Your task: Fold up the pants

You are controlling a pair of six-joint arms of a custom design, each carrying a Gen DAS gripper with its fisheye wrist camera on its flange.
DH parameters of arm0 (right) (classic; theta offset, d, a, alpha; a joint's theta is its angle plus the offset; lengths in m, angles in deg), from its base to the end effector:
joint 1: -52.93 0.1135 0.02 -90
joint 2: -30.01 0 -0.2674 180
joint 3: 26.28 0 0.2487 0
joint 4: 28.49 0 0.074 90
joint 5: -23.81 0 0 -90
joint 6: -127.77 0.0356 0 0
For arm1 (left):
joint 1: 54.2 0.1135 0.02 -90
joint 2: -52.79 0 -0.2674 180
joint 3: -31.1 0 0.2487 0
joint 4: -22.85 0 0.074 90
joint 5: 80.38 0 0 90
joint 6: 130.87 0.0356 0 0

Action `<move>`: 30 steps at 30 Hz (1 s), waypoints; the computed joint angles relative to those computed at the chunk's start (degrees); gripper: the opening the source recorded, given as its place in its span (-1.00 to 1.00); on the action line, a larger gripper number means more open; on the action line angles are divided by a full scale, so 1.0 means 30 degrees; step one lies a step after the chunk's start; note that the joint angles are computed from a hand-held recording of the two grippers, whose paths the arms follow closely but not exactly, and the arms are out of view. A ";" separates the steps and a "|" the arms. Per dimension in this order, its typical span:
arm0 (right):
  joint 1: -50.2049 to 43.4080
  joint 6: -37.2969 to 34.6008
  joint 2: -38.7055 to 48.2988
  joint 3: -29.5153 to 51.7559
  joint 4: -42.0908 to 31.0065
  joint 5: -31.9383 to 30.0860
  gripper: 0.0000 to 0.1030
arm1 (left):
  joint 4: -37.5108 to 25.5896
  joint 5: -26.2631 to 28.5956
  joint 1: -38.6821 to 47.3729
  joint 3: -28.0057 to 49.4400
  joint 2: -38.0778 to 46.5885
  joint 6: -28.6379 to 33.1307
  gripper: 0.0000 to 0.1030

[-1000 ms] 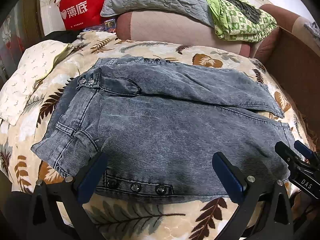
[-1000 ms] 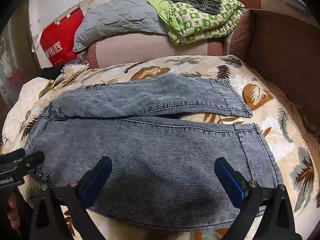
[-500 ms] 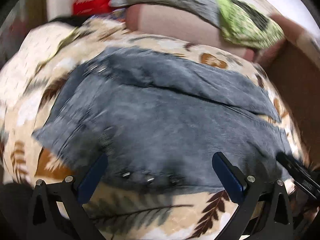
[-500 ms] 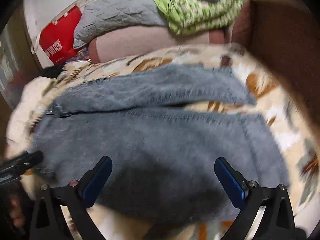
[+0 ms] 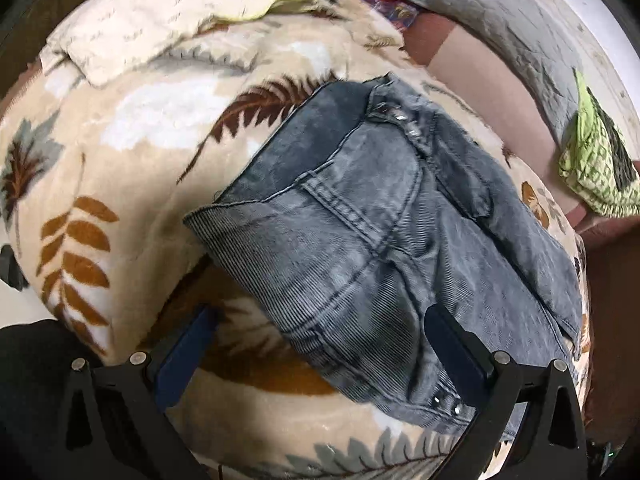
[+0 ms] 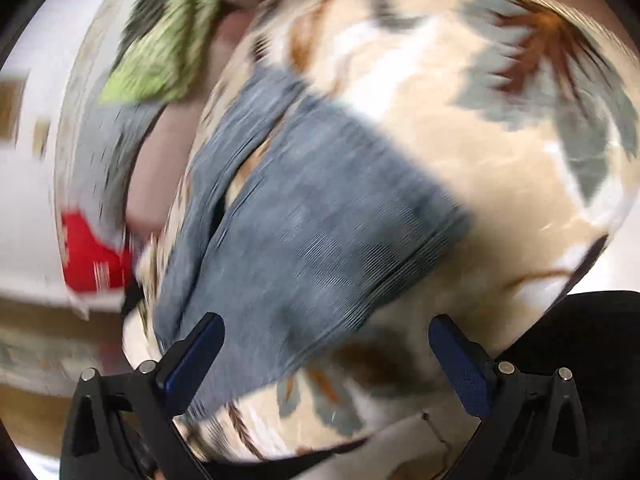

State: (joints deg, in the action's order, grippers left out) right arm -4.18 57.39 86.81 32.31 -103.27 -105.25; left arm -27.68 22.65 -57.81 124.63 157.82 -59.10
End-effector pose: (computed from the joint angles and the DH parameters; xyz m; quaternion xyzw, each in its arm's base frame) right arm 0.1013 -0.1154 0.2478 0.5398 0.7615 0.2683 0.2382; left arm 0.3828 -0.0322 0.2262 -0.0955 0.9597 -0.1536 0.2149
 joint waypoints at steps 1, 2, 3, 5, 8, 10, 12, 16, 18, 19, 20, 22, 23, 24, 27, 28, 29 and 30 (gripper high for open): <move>-0.0560 -0.0028 0.0355 -0.0168 0.0312 -0.0550 1.00 | 0.0147 0.0128 0.0122 0.0017 0.0064 -0.0159 0.98; -0.0914 0.0098 0.0712 -0.0095 0.0369 -0.0873 1.00 | 0.0362 0.0216 0.0235 -0.0030 -0.0037 -0.0448 0.87; -0.1040 0.0272 0.0815 -0.0017 0.0382 -0.0976 1.00 | 0.0410 0.0312 0.0336 0.0033 -0.0097 -0.0685 0.75; -0.0679 0.0579 0.0940 0.0461 0.0557 -0.0721 1.00 | 0.0325 0.0589 0.0668 0.0507 0.0087 -0.0880 -0.02; -0.0079 0.1216 0.0781 0.0484 0.0895 -0.0329 1.00 | 0.0040 0.0941 0.1071 0.1003 0.0742 -0.0928 -0.17; -0.0245 0.1205 0.0995 0.0381 0.1217 -0.0413 0.97 | 0.0229 0.1326 0.1334 0.0829 0.0686 -0.0943 -0.17; -0.0247 0.1126 0.1256 0.0617 0.1358 0.0059 0.79 | 0.0043 0.1075 0.1334 0.0991 0.0703 -0.0828 -0.37; -0.0617 -0.0113 0.1790 0.1163 0.0928 0.0792 0.32 | -0.0497 0.1182 0.1537 0.1630 0.0964 -0.0375 -0.88; -0.0531 -0.1058 0.2275 0.1716 0.0656 0.1333 -0.58 | -0.0430 0.0904 0.1487 0.1621 0.0626 -0.0253 -0.90; -0.0369 -0.1589 0.2708 0.2206 0.0437 0.1561 -0.75 | -0.0237 0.0594 0.1436 0.1429 0.0211 -0.0116 -0.90; -0.0209 -0.1837 0.2745 0.2571 0.0346 0.1917 -0.75 | 0.0188 0.0079 0.1313 0.0947 -0.0598 0.0070 -0.92; 0.0546 -0.2180 0.2397 0.3605 0.0276 0.3045 -0.76 | 0.0930 -0.0687 0.1109 0.0032 -0.2121 0.0391 -0.94; 0.0669 -0.2445 0.2019 0.4074 0.0045 0.3406 -0.76 | 0.1315 -0.1104 0.0922 -0.0416 -0.2957 0.0491 -0.94; 0.0872 -0.2595 0.1699 0.4460 -0.0043 0.3859 -0.76 | 0.1480 -0.1290 0.0835 -0.0916 -0.3640 0.0618 -0.94; 0.1797 -0.4129 0.1646 0.4871 -0.0404 0.6195 -0.64 | 0.0839 -0.1718 0.0501 -0.1801 -0.4062 0.1341 -0.89; 0.1766 -0.4801 0.2633 0.4925 -0.1064 0.6477 -0.49 | 0.0029 -0.1884 0.0367 -0.1512 -0.3380 0.1814 -0.89; 0.1643 -0.5212 0.4074 0.4254 -0.1651 0.7268 -0.11 | -0.1005 -0.1779 0.0417 -0.1066 -0.2385 0.2213 -0.73; 0.0806 -0.5739 0.4556 0.4343 -0.1996 0.6508 -0.09 | -0.1387 -0.1712 0.0625 -0.0997 -0.2074 0.2134 -0.60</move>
